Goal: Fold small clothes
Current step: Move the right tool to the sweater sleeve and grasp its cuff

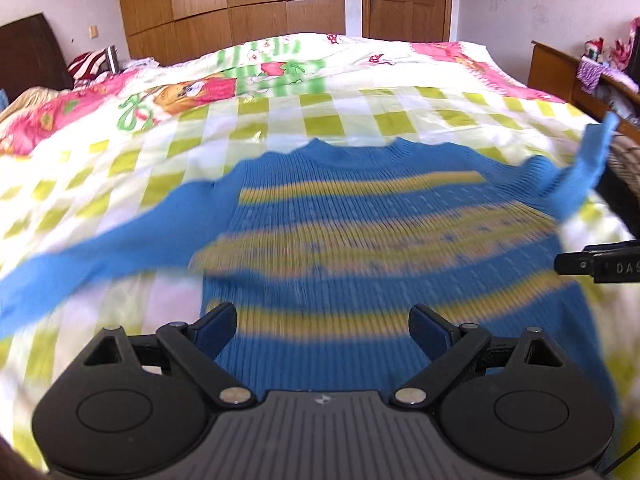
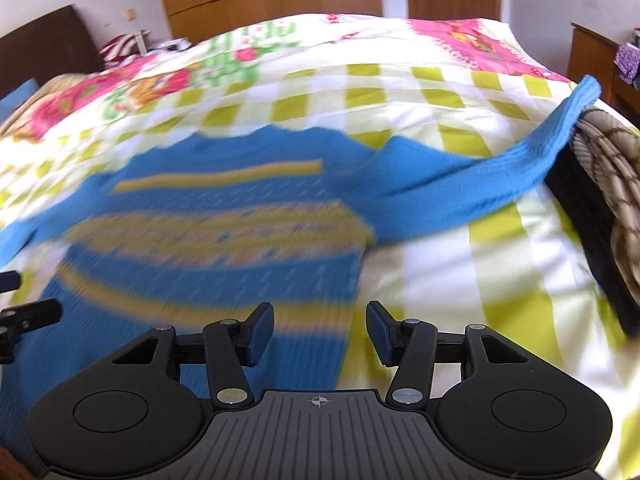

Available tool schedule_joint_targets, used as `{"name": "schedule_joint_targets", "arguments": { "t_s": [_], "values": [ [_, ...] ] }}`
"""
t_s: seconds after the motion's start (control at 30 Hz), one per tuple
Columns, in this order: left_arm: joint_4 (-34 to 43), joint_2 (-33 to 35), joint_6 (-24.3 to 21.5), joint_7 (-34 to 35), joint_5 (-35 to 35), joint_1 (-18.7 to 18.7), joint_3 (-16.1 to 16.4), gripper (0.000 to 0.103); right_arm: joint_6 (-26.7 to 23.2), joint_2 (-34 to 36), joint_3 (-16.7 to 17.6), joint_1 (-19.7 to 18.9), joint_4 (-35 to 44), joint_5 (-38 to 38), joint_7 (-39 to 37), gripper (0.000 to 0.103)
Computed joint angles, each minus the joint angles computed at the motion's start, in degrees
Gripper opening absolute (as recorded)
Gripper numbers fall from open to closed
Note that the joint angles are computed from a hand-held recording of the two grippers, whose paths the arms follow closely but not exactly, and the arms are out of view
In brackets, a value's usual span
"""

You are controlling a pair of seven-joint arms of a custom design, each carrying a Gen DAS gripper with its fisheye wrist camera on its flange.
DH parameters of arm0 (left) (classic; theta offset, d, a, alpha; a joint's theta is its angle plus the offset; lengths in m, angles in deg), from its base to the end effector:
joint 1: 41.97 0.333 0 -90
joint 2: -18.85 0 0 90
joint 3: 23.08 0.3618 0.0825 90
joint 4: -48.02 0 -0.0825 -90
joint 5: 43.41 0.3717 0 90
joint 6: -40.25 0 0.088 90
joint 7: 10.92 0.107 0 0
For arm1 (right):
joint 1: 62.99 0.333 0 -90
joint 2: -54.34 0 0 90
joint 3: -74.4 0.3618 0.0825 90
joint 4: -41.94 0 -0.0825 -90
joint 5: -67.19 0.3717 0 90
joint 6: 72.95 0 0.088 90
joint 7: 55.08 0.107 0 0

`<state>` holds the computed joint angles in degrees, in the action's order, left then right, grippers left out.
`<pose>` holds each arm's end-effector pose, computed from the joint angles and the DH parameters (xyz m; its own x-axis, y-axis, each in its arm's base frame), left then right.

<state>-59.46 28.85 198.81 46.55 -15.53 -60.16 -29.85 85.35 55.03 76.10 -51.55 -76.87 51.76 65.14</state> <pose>0.5796 -0.2857 0.5505 -0.2336 -0.9720 -0.0277 -0.6946 0.1867 -0.6948 0.5680 0.1440 0.5530 -0.0460 -0.9938 -0.1010 -0.7679 0.0998 -0.6327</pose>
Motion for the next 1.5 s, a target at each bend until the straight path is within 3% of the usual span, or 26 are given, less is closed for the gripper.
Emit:
{"name": "schedule_joint_targets", "arguments": {
  "t_s": [0.1,0.27,0.33,0.47,0.6,0.73,0.8,0.9,1.03,1.17,1.33,1.37,1.4,1.5],
  "values": [
    [7.04,6.53,0.22,0.31,2.03,-0.68,1.75,0.103,1.07,5.58,-0.8,-0.7,4.86,-0.14,1.51,0.05],
    [19.37,17.1,-2.36,4.71,-2.04,-2.12,4.73,0.103,1.67,11.85,-3.14,-0.49,10.99,-3.51,7.52,0.049],
    [23.26,20.34,-3.96,6.24,-3.4,-2.47,5.68,0.103,2.53,12.73,-4.4,0.13,11.72,-6.1,10.64,0.044],
    [27.97,24.04,-2.71,8.19,-3.94,-3.62,8.08,0.103,2.33,14.83,-5.3,0.26,14.3,-8.92,13.41,0.028],
    [33.43,27.14,-4.39,8.76,-6.07,-3.95,9.32,0.103,1.44,16.01,-4.58,-0.66,16.17,-6.78,13.77,0.028],
    [28.76,24.01,-1.53,3.59,-3.81,-6.27,12.75,0.103,4.29,10.88,-4.54,-1.35,10.67,-6.13,14.52,0.032],
    [25.8,21.97,0.07,3.77,-4.1,-5.8,11.4,0.103,5.32,7.78,-7.6,-0.02,7.59,-13.03,22.06,0.038],
    [22.76,19.79,1.62,4.61,-4.56,-6.0,9.66,0.103,3.65,6.14,-9.33,-0.96,6.59,-21.21,31.99,0.04],
    [22.01,19.32,2.35,6.69,-6.39,-6.76,7.43,0.103,6.91,7.13,-9.44,-4.8,6.3,-20.85,40.91,0.041],
    [22.71,20.09,2.09,7.76,-8.01,-8.24,6.47,0.103,8.03,9.38,-12.7,-4.58,8.35,-30.34,55.46,0.044],
    [22.27,20.18,2.38,6.72,-8.88,-10.24,7.2,0.103,10.37,13.64,-14.82,-5.12,12.64,-35.43,63.02,0.046],
    [21.99,20.02,2.24,6.34,-9.16,-10.38,7.22,0.103,10.83,14.33,-15.43,-5.07,13.4,-36.06,64.6,0.044],
    [21.84,19.95,1.96,6.05,-9.56,-10.37,7.09,0.103,11.31,14.78,-15.37,-5.51,13.93,-35.5,64.67,0.032],
    [20.69,19.46,1.74,4.88,-10.01,-10.61,7.14,0.103,13.82,14.39,-15.5,-6.02,14.01,-33.85,64.47,0.014]
  ]
}}
